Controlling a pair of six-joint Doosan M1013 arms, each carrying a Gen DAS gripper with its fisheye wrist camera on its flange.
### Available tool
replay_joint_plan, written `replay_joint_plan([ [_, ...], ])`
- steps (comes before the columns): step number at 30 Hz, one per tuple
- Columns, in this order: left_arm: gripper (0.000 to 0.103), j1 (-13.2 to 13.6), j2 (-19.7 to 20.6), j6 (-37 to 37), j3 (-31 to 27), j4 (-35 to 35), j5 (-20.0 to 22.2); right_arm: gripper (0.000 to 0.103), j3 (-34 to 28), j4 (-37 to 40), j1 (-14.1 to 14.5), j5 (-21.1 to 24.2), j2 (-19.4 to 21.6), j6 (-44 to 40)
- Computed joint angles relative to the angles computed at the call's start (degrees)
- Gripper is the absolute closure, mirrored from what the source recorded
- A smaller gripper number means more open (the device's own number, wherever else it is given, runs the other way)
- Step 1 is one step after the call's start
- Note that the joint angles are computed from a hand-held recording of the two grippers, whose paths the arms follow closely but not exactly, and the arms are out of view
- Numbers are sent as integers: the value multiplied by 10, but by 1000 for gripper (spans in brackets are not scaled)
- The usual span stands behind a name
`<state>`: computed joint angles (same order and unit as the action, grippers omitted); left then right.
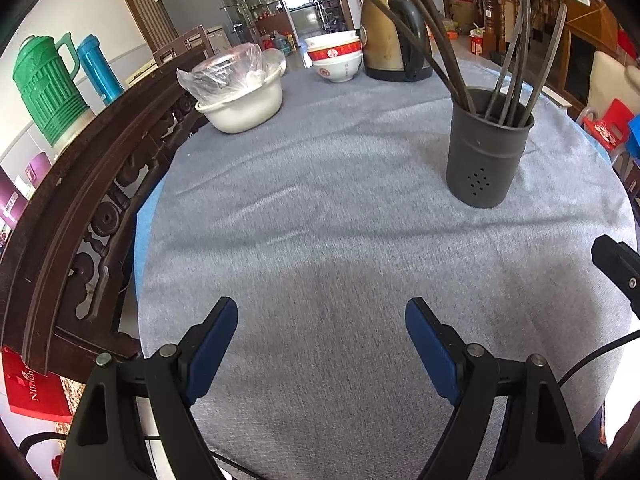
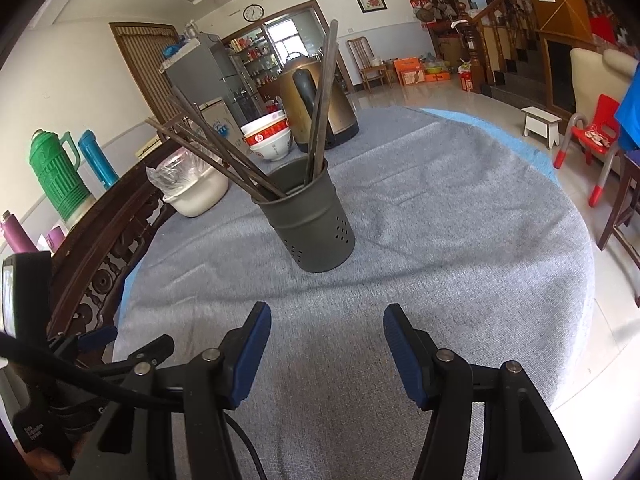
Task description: Organize utensils
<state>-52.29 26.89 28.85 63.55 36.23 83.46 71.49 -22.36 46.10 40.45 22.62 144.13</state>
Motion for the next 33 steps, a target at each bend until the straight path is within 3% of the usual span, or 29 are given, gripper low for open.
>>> replay_joint_plan([
  [33,17,-19,-49,-60,16,79,-13,40,-40,-124,36,3,-5,13],
])
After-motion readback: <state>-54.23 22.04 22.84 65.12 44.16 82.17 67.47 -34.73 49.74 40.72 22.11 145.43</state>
